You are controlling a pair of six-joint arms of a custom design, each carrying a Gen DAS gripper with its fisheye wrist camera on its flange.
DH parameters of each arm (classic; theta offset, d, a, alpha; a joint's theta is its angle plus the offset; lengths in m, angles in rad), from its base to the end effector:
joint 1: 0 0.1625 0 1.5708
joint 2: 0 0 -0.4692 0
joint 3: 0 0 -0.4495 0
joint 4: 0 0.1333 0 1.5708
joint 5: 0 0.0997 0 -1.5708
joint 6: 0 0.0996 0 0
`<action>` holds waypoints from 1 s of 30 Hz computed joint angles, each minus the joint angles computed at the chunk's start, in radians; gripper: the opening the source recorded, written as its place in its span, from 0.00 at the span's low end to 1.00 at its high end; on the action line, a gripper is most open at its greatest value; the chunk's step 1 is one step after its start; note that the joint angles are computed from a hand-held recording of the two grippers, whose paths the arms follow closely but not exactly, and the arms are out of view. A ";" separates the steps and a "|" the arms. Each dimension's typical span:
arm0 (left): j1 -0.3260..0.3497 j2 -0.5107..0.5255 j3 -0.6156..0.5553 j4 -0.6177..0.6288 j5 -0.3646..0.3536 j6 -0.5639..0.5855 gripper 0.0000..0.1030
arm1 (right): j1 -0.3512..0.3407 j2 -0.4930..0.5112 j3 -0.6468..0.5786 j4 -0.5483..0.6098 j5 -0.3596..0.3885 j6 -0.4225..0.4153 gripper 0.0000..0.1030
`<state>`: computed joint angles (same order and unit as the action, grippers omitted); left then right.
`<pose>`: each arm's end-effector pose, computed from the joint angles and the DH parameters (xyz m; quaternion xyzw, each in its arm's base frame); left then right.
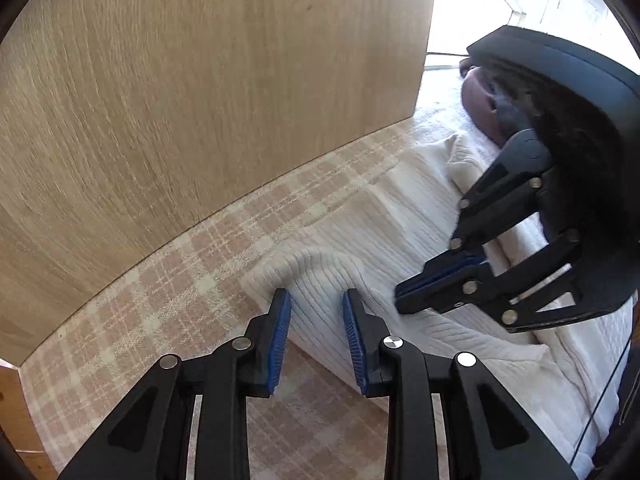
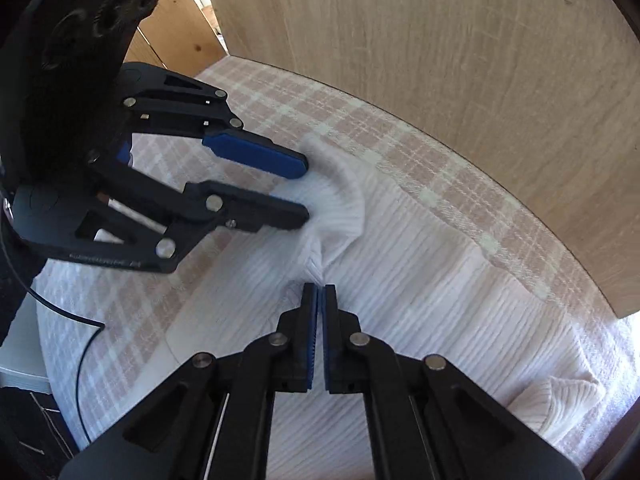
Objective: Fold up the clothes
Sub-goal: 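Open the right gripper and withdraw it from the collar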
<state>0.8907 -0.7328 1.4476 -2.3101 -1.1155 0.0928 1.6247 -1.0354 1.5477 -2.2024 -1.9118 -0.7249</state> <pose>-0.3592 -0.7257 0.0948 0.3646 0.9033 -0.0767 0.2126 0.1398 -0.7349 0.2644 0.3641 -0.9139 -0.0003 0.1793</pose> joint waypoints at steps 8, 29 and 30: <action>-0.027 -0.067 0.070 -0.032 0.014 0.003 0.28 | -0.022 -0.159 0.074 -0.018 0.112 0.014 0.03; -0.310 -0.456 0.597 -0.088 -0.124 -0.335 0.33 | -0.133 -0.787 0.545 -0.030 0.039 0.102 0.06; -0.332 -0.479 0.628 -0.083 -0.137 -0.368 0.33 | -0.148 -0.830 0.574 -0.010 0.052 0.107 0.10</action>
<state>0.5586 -1.2114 2.0758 -2.3933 -1.2530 -0.2747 1.4767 -1.8656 2.1219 -2.2129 -1.8600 -0.6174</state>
